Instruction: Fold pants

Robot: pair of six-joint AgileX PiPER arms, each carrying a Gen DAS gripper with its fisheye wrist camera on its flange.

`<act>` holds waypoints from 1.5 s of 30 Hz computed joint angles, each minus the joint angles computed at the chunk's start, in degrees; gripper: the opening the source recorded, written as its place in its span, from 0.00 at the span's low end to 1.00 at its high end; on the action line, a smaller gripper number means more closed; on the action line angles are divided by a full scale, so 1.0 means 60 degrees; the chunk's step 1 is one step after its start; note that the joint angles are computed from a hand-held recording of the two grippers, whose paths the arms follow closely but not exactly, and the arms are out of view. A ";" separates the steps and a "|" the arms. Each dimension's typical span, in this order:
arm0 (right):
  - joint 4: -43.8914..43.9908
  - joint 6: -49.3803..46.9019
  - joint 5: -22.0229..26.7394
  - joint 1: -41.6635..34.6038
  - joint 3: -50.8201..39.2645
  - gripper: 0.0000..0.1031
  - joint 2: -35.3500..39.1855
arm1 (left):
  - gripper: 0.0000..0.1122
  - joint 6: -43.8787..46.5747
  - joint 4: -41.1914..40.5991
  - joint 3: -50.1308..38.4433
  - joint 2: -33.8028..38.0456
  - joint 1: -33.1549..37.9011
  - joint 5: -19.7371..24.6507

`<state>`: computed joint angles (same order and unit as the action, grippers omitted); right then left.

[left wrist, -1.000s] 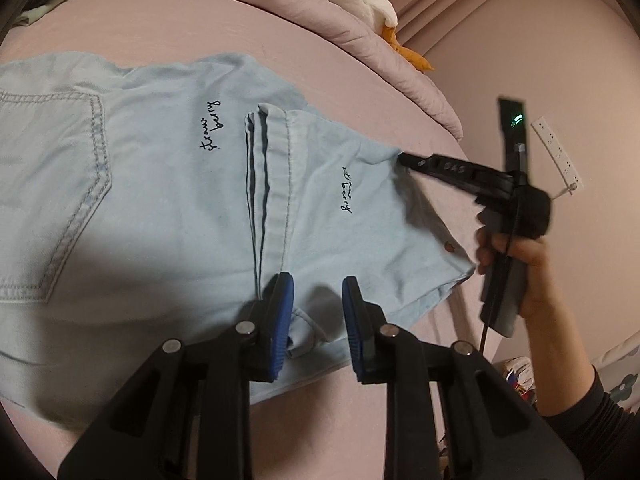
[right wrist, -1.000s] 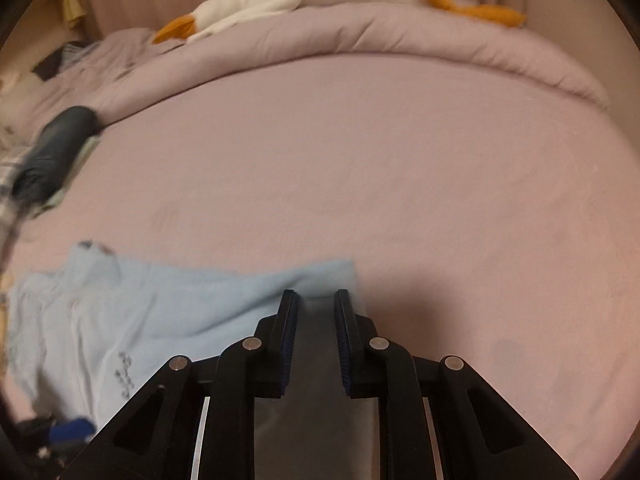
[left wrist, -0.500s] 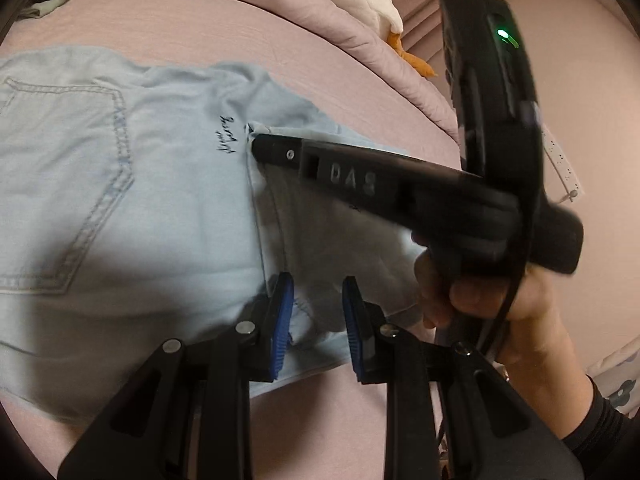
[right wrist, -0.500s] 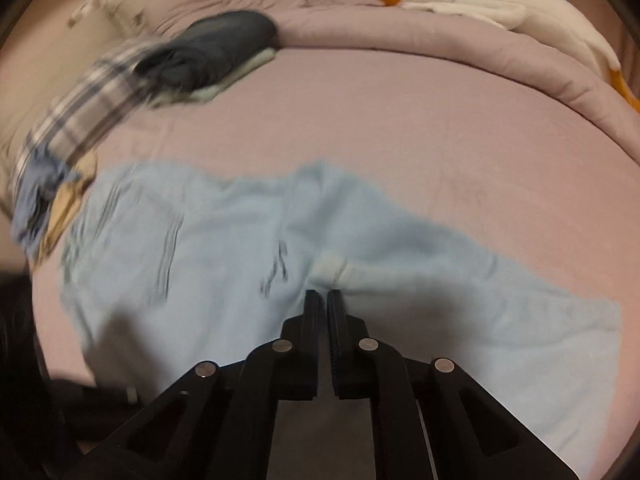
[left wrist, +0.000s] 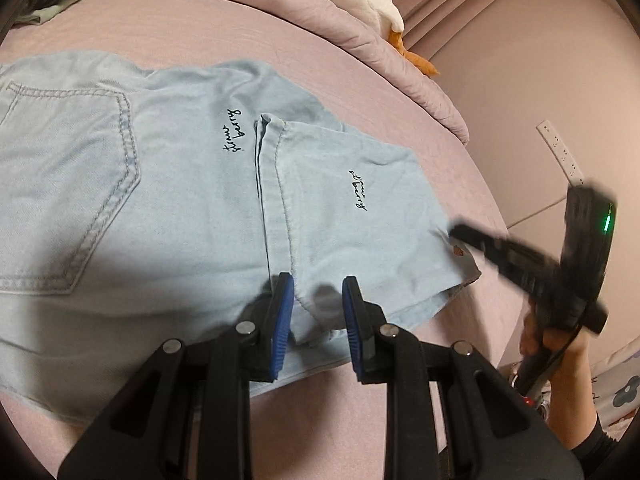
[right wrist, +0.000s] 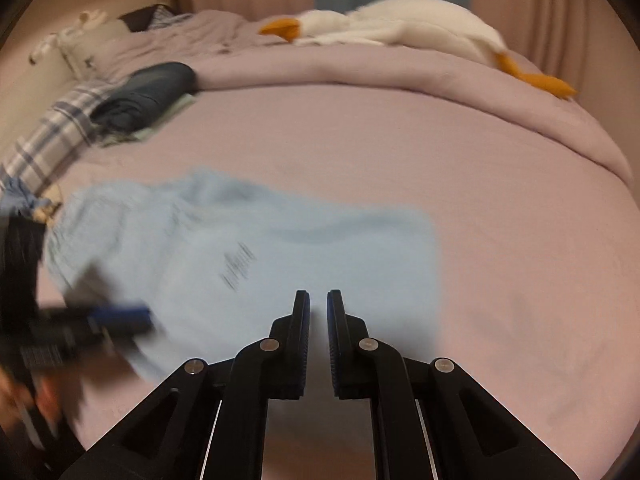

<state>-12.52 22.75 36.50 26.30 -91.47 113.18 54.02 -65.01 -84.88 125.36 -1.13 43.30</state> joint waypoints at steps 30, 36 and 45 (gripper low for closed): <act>0.0242 0.0800 -0.2088 0.2039 0.1857 0.21 -0.0689 | 0.52 0.1937 -0.2993 0.4096 -0.1793 0.4351 0.0787; 0.0972 -0.0046 -0.2001 0.2302 0.1286 0.21 -0.0337 | 0.52 0.1282 -0.4116 0.3395 -0.1326 0.4096 0.0295; 0.1984 -0.0885 -0.1552 0.2352 0.0105 0.21 0.0404 | 0.46 -0.0459 -0.4518 0.2311 -0.0685 0.4312 0.0392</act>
<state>-0.62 17.44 27.18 40.42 -90.84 115.60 51.27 -92.12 -71.02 121.25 24.75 45.66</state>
